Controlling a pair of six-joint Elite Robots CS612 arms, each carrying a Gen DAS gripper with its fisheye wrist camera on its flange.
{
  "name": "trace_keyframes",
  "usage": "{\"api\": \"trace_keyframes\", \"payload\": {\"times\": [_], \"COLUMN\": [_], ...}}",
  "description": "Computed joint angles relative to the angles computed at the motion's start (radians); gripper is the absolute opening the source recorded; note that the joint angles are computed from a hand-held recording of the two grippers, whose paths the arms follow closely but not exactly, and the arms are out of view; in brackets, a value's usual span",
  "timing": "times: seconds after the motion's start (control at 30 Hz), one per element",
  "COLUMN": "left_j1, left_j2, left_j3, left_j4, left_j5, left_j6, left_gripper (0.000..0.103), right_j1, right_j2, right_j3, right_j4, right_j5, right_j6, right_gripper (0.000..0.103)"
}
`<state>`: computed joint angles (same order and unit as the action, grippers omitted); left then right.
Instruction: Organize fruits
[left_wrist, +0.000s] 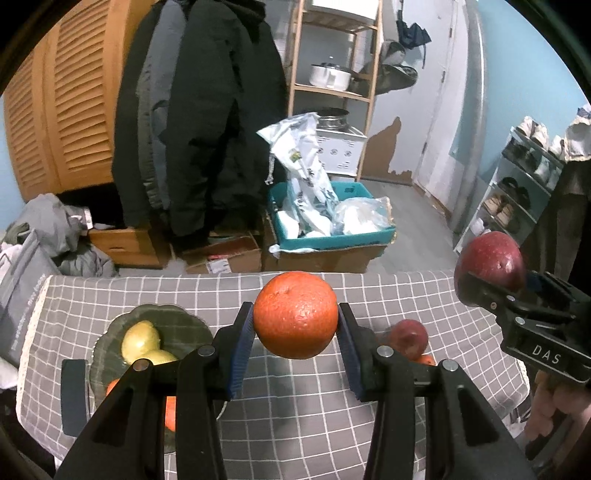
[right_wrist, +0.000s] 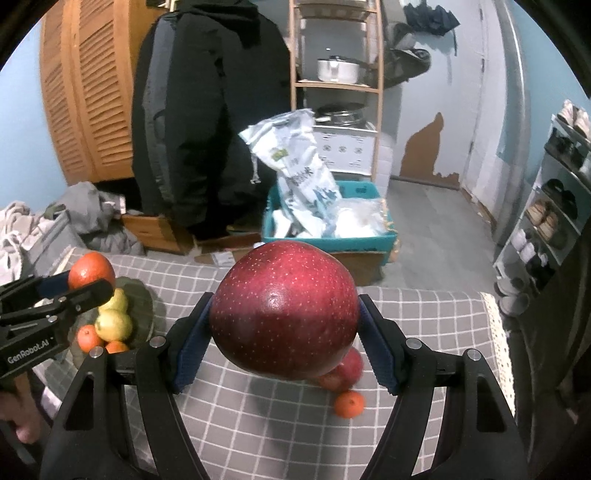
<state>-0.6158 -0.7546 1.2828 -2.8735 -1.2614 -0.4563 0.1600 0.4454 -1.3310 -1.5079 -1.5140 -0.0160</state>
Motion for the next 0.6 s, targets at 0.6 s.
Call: {"api": "trace_keyframes", "payload": {"times": [0.6], "left_j1": [0.041], "left_j2": [-0.048], "left_j3": [0.104], "left_j4": [-0.016], "left_j5": [0.054], "left_j6": [-0.101], "left_gripper": [0.044], "right_j1": [0.059], "right_j2": [-0.056], "right_j3": [0.138], "right_j4": [-0.059], "right_j5": [0.088], "right_j6": [-0.050], "right_gripper": [0.075]}}
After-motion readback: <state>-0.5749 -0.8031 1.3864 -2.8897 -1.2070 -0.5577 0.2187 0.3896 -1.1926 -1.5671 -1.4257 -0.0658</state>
